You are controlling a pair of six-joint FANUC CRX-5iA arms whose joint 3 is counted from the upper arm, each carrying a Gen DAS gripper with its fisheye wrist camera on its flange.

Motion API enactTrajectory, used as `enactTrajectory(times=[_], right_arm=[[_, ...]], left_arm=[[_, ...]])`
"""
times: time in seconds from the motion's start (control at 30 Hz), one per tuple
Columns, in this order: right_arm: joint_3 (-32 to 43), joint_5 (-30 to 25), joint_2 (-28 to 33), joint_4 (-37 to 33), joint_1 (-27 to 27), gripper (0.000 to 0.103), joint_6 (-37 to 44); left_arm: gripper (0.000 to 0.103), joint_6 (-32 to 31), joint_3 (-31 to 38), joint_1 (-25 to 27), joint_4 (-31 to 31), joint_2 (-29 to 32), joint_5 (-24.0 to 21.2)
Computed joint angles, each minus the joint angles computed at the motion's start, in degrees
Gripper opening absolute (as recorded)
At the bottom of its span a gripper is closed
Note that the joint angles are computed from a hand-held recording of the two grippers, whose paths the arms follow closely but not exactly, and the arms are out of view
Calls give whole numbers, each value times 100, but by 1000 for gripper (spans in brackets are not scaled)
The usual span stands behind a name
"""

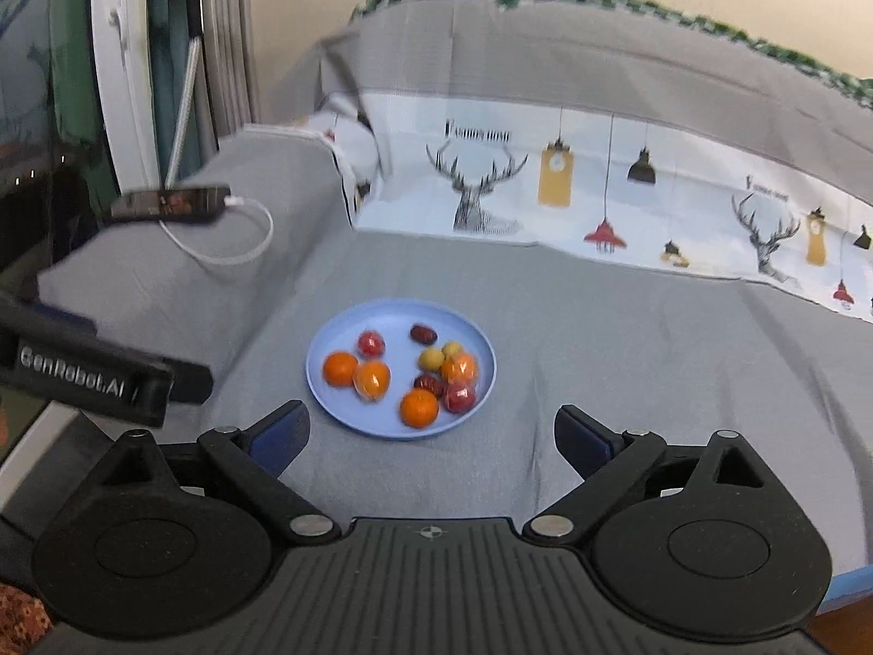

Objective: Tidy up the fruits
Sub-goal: 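Lift both open tools away from the plate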

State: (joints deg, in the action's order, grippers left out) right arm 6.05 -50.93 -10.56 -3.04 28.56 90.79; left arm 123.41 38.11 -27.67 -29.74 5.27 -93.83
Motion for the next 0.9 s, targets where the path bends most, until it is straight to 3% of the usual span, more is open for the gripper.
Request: enactTrajectory(times=[0.27,0.37,0.53,0.7,0.9], right_arm=[[-476,217,-525,350,185,101,-179],[-498,161,-556,401,206,102,-219],[-532,70,-539,600,241,102,-569],[-544,-56,-503,749,280,102,-727],[-773,74,-546,1109,435,102,-847]], left_arm=[[103,429,143,-379,-583,-41,-353],[103,562,505,-632,-1131,224,-822],[103,604,467,-627,-1119,189,-682],[103,617,562,-496,-1022,274,-929],[103,256,510,-758,-1476,279,-827]])
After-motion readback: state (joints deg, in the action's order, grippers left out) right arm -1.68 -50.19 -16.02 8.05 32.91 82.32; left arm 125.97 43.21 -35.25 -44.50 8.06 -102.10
